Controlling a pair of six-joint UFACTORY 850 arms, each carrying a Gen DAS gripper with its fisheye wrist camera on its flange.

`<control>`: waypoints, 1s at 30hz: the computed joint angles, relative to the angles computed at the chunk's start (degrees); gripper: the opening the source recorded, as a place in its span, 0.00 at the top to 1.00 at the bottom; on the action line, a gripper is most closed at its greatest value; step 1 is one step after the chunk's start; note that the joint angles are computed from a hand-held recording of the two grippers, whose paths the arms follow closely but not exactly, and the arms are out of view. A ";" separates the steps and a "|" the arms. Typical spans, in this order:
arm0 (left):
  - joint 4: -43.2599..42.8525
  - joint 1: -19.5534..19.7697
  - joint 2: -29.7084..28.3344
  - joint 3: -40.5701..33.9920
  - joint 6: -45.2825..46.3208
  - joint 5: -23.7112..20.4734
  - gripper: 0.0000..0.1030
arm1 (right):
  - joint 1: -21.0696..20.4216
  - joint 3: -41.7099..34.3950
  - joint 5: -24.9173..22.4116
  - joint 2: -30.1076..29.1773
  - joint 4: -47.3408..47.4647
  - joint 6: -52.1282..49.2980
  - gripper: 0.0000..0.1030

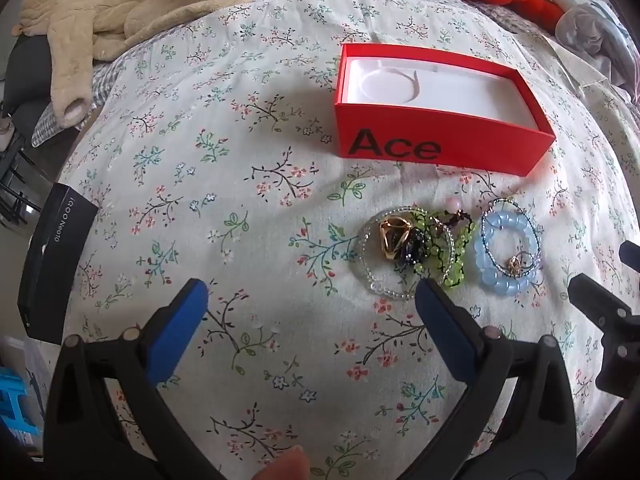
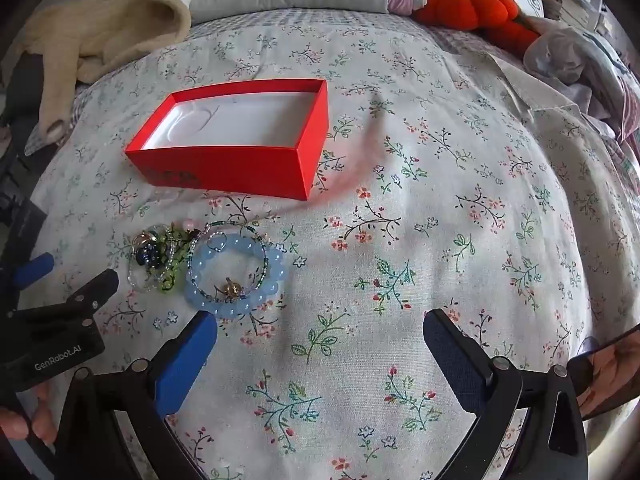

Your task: Organize jewelry

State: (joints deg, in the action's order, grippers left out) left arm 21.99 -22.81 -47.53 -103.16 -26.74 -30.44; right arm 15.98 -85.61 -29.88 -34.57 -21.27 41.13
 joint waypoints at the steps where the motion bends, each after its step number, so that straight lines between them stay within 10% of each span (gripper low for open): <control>1: -0.44 0.15 0.10 0.28 0.57 0.14 0.00 | 0.03 0.00 0.08 0.03 -0.58 0.48 0.00; 30: 4.52 -1.11 3.49 3.78 -3.53 3.00 0.00 | 0.96 2.74 1.39 2.48 -9.65 8.64 0.00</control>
